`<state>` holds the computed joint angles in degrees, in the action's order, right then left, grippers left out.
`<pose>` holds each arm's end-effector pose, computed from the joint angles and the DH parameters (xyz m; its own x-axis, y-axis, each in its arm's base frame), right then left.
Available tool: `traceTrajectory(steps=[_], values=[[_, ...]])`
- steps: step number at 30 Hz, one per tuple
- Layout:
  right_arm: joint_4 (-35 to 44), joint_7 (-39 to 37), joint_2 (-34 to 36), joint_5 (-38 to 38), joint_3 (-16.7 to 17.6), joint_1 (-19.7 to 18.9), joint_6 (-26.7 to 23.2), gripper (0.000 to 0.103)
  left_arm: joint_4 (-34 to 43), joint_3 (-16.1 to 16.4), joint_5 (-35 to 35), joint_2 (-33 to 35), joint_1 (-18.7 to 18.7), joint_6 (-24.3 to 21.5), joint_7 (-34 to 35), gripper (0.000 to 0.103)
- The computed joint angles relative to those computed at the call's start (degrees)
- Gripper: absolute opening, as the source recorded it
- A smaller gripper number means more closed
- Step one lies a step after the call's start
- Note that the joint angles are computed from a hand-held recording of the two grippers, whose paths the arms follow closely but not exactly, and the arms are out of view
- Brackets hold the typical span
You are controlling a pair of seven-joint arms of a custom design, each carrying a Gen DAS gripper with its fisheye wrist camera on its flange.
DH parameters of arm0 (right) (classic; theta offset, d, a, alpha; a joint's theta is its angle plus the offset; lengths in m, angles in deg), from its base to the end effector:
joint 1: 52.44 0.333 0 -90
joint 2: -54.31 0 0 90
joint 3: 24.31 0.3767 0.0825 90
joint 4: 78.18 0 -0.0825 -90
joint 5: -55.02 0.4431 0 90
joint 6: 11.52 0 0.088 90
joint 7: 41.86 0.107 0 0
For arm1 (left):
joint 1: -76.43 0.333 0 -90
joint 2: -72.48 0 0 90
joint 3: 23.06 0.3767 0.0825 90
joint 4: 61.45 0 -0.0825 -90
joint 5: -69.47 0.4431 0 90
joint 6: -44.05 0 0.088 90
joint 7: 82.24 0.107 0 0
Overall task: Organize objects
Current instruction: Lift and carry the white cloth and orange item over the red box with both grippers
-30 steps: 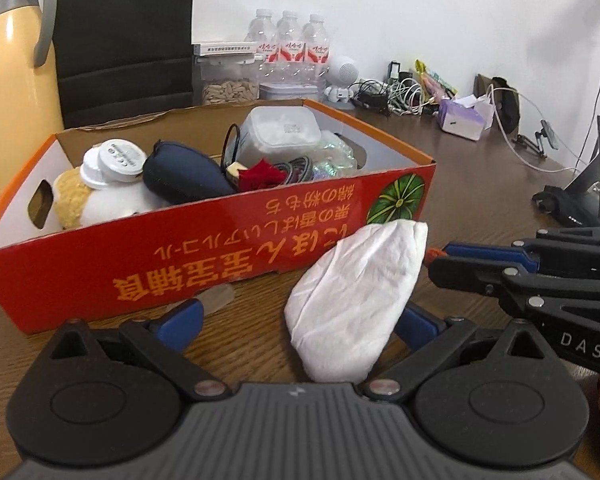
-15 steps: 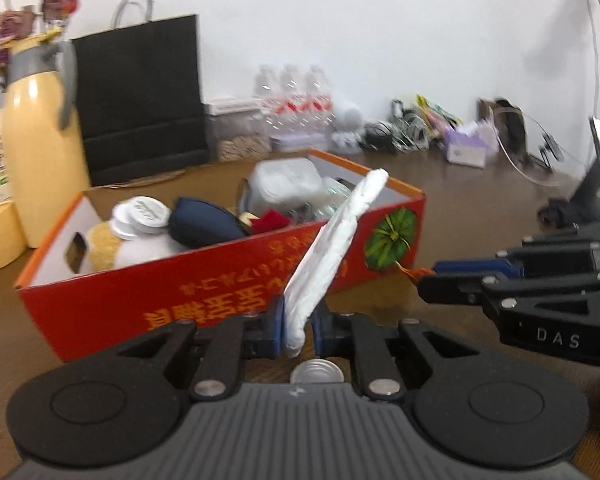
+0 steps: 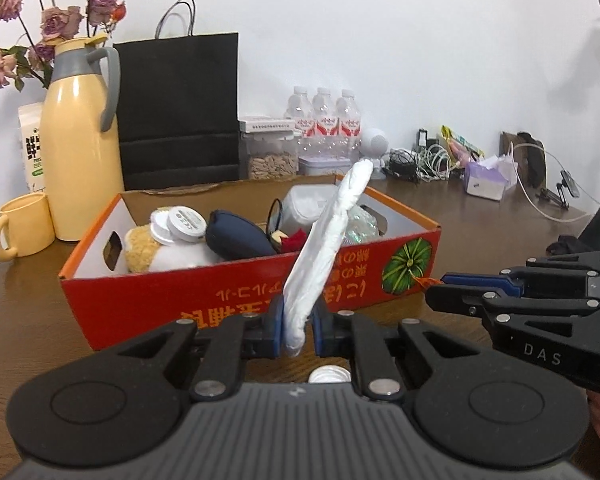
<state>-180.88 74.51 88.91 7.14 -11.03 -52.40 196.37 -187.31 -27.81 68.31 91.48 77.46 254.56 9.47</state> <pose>0.7108 0.2315 0.3670 0.5986 -0.8010 0.0075 -0.2982 -0.2315 -0.9260 0.6559 -0.0357 0.3841 -0.0561 -0.9984 0.0114 -0.4115 0.0127 -0.9113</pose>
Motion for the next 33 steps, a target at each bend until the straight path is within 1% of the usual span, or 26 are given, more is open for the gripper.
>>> traceTrajectory(steps=[4, 6, 12, 17, 21, 24, 25, 27, 28, 31, 33], values=[[0.24, -0.73, -0.63, 0.93, -0.63, 0.85, 1.66, 0.011, -0.2, 0.07, -0.34, -0.72, 0.05, 1.06, -0.34, 0.014], [0.94, -1.22, -0.74, 1.32, -1.13, 1.61, 2.33, 0.011, -0.08, 0.54, -1.59, -1.1, -0.6, 1.56, 0.52, 0.014], [4.91, -2.28, -0.03, 3.07, -2.22, 3.92, 3.29, 0.011, 1.96, 0.83, -3.54, -1.41, -0.4, 2.78, 0.66, 0.015], [10.33, -1.98, 2.07, 3.86, -1.89, 5.03, 1.64, 0.011, 5.22, 1.09, -4.73, -0.38, -0.01, 2.29, -0.05, 0.015], [15.38, -1.09, 4.7, 2.84, -0.03, 4.82, -1.37, 0.011, 8.82, 2.4, -8.24, 1.4, -1.31, -0.04, 2.07, 0.015], [19.62, 0.15, 7.42, -0.33, 3.6, 3.11, -5.01, 0.011, 11.61, 3.38, -10.54, 2.95, -2.16, -1.99, 3.32, 0.015], [21.07, 0.23, 8.49, -1.35, 5.19, 2.41, -6.46, 0.011, 12.62, 3.86, -11.47, 3.55, -2.61, -2.56, 3.89, 0.015], [23.89, -0.31, 10.88, -3.57, 9.47, 0.44, -9.73, 0.011, 14.86, 4.96, -13.48, 4.78, -3.57, -4.38, 5.05, 0.015], [25.48, -0.85, 12.36, -4.87, 12.29, -0.81, -11.72, 0.011, 15.91, 5.69, -14.61, 5.3, -4.23, -5.61, 5.73, 0.015], [30.06, -5.58, 17.85, -7.68, 22.82, -5.01, -18.91, 0.011, 19.18, 8.74, -18.13, 6.84, -6.85, -9.79, 7.45, 0.015], [32.86, -10.14, 21.09, -7.04, 27.58, -5.99, -22.88, 0.011, 21.29, 10.75, -19.64, 7.97, -8.34, -12.02, 7.78, 0.015]])
